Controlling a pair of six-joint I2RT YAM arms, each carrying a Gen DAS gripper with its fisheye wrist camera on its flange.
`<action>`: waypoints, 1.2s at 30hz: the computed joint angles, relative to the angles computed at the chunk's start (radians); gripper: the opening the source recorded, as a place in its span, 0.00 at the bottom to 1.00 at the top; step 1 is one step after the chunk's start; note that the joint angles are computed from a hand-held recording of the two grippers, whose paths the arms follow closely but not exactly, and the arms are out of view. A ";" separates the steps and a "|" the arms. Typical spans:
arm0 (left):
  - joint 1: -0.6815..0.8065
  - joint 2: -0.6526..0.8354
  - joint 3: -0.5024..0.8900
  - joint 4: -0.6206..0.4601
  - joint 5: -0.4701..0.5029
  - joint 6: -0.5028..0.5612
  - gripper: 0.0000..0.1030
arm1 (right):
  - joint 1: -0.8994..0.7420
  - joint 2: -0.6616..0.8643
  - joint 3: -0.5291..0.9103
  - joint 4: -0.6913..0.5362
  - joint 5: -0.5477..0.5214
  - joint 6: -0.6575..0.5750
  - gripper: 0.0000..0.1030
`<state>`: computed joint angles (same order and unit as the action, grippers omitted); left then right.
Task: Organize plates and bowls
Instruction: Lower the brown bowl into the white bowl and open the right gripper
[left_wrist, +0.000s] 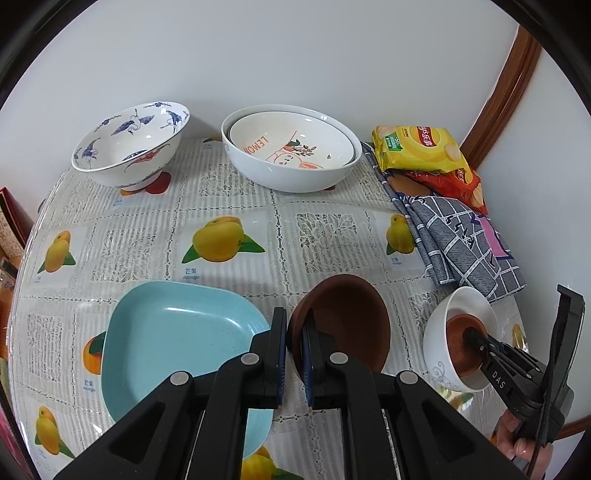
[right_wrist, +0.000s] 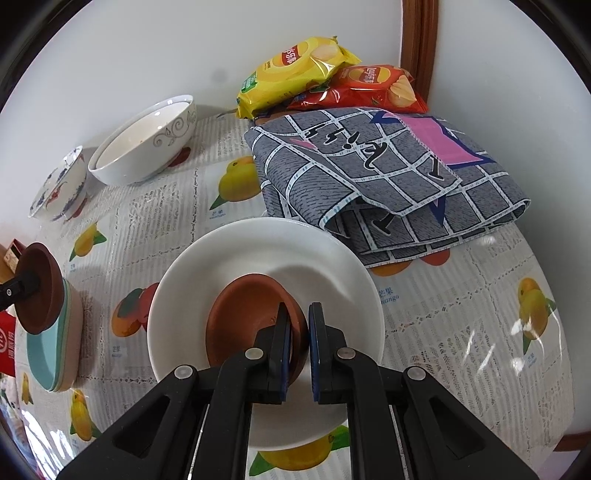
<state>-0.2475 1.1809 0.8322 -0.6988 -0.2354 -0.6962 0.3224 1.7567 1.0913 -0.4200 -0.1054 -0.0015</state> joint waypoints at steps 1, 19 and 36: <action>0.001 0.000 -0.002 0.003 0.002 0.001 0.08 | 0.003 0.002 0.002 -0.001 0.011 -0.003 0.09; 0.033 -0.003 -0.035 0.037 0.038 0.016 0.08 | 0.072 0.056 0.039 -0.030 0.173 -0.025 0.12; 0.015 -0.020 -0.038 0.025 0.036 0.016 0.08 | 0.087 0.056 0.081 -0.101 0.193 -0.028 0.36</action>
<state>-0.2325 1.1608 0.7939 -0.6738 -0.1991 -0.6806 0.4091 1.8131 1.1720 -0.5211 0.0874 -0.0293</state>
